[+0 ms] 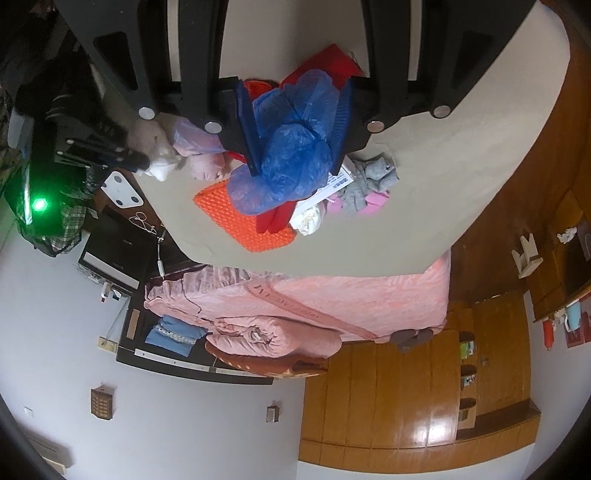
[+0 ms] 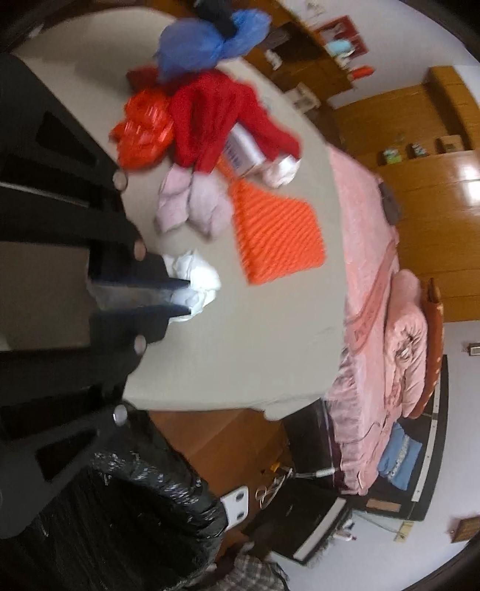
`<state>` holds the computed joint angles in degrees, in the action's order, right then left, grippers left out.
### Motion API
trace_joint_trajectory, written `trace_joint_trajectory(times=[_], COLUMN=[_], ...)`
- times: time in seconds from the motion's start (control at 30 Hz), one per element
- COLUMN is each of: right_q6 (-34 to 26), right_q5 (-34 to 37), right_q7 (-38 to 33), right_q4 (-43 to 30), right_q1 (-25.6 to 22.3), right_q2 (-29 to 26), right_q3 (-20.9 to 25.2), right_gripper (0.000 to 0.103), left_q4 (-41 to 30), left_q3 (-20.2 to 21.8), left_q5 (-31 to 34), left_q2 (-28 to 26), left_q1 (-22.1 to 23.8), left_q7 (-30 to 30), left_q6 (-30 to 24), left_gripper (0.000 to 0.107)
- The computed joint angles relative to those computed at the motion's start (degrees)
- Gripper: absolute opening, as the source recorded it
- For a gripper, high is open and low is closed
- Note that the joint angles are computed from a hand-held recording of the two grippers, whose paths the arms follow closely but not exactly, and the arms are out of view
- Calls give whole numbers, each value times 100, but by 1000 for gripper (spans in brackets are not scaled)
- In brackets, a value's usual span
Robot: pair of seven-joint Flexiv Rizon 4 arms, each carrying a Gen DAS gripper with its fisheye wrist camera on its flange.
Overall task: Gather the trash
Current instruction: 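Grasp the blue plastic bag with left gripper while right grasps white sock, then carry both items over the trash bin and open both grippers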
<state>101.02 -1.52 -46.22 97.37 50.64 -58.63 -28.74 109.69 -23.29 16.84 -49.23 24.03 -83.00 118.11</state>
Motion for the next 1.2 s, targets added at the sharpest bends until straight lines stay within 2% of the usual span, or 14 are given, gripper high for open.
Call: trace_joint_trajectory(times=[0.1, 0.17, 0.2, 0.23, 0.3, 0.5, 0.53, 0.67, 0.8, 0.97, 1.2], right_q6=[-8, -145, -216, -316, -469, -850, -853, -622, 80, 605, 1124], right_q5=[-115, -121, -154, -178, -217, -782, -863, -1032, -661, -6, 1037], right_q7=[-145, -95, -71, -15, 179, 397, 435, 509, 450, 41, -688], right_q4=[-7, -23, -42, -54, -70, -400, -444, -388, 65, 657, 1786], right_q1=[-143, -113, -139, -123, -6, -423, -449, -445, -111, 266, 1040], right_q2=[128, 126, 122, 111, 48, -70, -107, -70, 178, 649, 1312], right_q3=[167, 147, 178, 165, 21, 436, 449, 418, 61, -294, -1021], right_gripper=[8, 14, 22, 39, 54, 54, 47, 36, 35, 36, 37], left_q4=[17, 35, 36, 48, 56, 20, 14, 6, 42, 155, 322], left_q3=[2, -11, 19, 36, 67, 66, 62, 82, 54, -40, -553], left_q5=[21, 32, 10, 11, 10, -15, -24, -66, -68, 80, 577], left_q2=[24, 28, 31, 35, 33, -56, -66, -60, 13, 200, 440], left_q1=[-21, -3, -32, -42, -65, -46, -43, -68, -52, -51, 10], left_q7=[-13, -45, -56, -63, -64, -40, -35, -7, -34, -125, -335], left_q6=[57, 55, 60, 70, 57, -24, -28, -23, 23, 158, 179], left_gripper=[37, 37, 37, 37, 37, 37, 37, 37, 37, 37, 37])
